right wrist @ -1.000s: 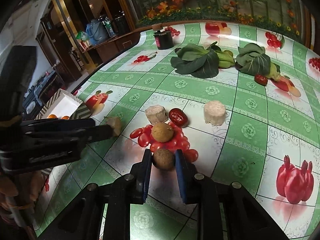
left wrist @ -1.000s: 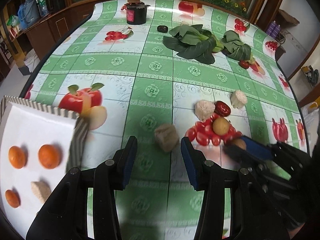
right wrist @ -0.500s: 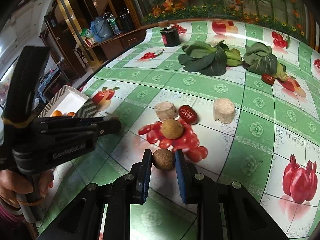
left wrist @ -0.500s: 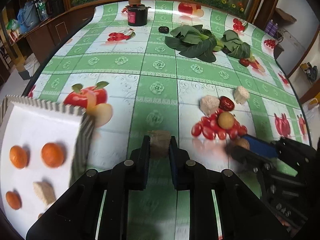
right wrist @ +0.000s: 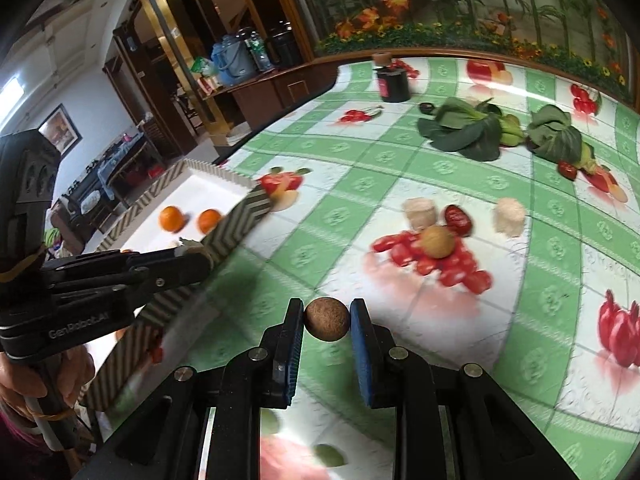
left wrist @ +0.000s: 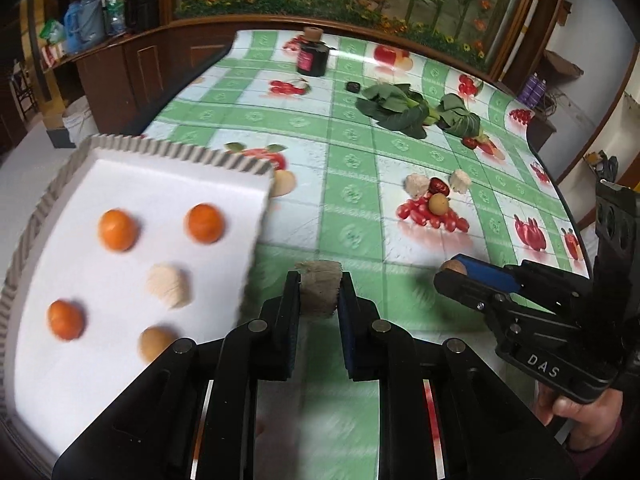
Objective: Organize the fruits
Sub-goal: 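Carry the brown fruit and bread chunk over the white tray and open both grippers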
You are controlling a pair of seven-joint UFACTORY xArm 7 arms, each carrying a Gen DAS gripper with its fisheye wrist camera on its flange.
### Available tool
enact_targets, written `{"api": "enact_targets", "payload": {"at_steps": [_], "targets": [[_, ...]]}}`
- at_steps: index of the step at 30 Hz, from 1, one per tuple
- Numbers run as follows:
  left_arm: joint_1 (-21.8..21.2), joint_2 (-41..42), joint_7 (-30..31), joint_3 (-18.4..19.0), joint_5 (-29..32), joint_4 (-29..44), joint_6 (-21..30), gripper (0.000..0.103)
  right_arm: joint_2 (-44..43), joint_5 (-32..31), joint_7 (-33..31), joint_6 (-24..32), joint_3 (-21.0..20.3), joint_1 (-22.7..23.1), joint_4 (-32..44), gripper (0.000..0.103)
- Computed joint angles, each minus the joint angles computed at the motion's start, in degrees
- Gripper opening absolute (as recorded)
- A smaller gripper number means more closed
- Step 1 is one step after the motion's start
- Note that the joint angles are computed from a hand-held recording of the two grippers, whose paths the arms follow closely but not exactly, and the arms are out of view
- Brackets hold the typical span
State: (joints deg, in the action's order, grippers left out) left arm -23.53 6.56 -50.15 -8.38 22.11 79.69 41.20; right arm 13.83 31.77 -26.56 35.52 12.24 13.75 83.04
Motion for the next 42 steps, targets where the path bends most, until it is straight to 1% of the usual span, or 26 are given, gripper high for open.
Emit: {"api": "enact_targets", "payload": {"at_steps": [5,9,11,13,20,30,36,42], "targets": [[1.32,-6.66,-3.27,-0.35,1.88,-7.45,0.34,0.017,-0.99,0.69,-0.75,-0.2,1.09,1.35,-0.79,0.023],[3.5,-11.77,-5.96,-1.47,3.6,-12.73,0.8,0.017,-1.31,0.11,-0.75,-0.26,1.52,2.94,-0.53,0.023],[4.71,-14.12,-7.04,-2.17,4.34,-15.0,1.19,0.017,-1.52,-0.39,-0.72,-1.13,1.85,3.96,-0.35,0.023],[5.85,-15.89,-7.36,-2.78,4.41,-16.68,1.46,0.017,-1.15,-0.74,-0.93,-0.53,2.16,4.64,0.61,0.023],[9.55,-22.44,-7.35,-3.8,2.79,-23.12,1.5,0.017,0.94,-5.21,0.56,-0.13,3.09,8.2,4.01,0.023],[13.59,-28.74,-6.28,-4.6,-0.19,-29.36,1.93,0.017,4.35,-9.28,1.51,1.89,3.97,11.13,8.55,0.023],[14.86,-30.2,-5.54,-4.78,-1.79,-31.42,1.99,0.017,7.41,-11.22,2.05,3.84,4.41,12.8,12.6,0.023],[16.09,-30.81,-5.84,-5.1,-1.82,-32.43,2.08,0.017,11.44,-13.21,2.96,6.54,4.64,14.77,17.5,0.023]]}}
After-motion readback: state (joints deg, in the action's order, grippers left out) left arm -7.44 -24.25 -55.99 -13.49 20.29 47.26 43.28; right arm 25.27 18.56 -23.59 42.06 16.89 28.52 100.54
